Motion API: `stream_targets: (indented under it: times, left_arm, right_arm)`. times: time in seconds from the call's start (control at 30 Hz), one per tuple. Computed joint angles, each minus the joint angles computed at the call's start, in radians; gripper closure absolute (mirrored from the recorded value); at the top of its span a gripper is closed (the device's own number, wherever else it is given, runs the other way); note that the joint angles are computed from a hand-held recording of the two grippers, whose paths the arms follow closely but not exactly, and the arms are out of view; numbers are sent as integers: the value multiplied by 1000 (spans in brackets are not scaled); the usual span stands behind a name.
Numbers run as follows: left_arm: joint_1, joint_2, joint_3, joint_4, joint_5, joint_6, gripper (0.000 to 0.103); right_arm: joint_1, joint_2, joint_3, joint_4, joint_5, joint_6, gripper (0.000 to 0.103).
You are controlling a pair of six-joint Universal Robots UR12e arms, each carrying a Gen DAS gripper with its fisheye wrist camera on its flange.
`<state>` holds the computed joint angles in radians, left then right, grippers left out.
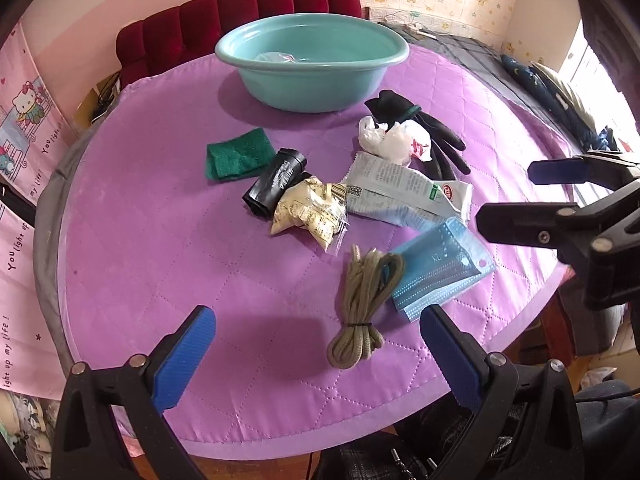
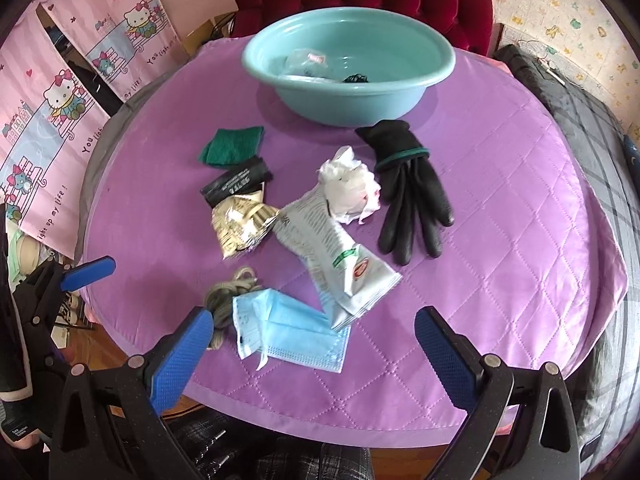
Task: Organize soft objects
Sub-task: 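Move both grippers back toward the remaining items on the table, then grasp the blue face mask with the right gripper while the left grasps the khaki cord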
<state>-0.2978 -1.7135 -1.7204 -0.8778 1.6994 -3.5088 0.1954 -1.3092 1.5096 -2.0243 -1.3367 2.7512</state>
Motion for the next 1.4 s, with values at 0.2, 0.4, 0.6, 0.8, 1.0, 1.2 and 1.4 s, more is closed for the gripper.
stream_targets:
  times: [0.2,0.4,0.6,0.8,1.0,1.2,1.4]
  left_arm:
    - [9,-1,-6,2,0,5,0]
    - [17,-8,-15,-1,-13,10,0]
    - [19,-14,-20,-14,-37,21,0]
    - [21,-23,-19,-11,-64,34,0]
    - [30,-44,-6,-7,-120,59,0]
    - [36,-64,4,6,-160,91,1]
    - [42,-80,20,-3,-199,109,31]
  right_arm:
    - [12,11,-4,29,-7,-11,0]
    - [20,26,-10,81,17,-35,28]
    - [10,38,-14,141,114,-43,101]
    - [4,33,-7,119,121,-28,102]
    - [0,18,5,105,111,-23,103]
    - [-10,16,8,110,110,8,102]
    - [-11,14,13,102,108,21,102]
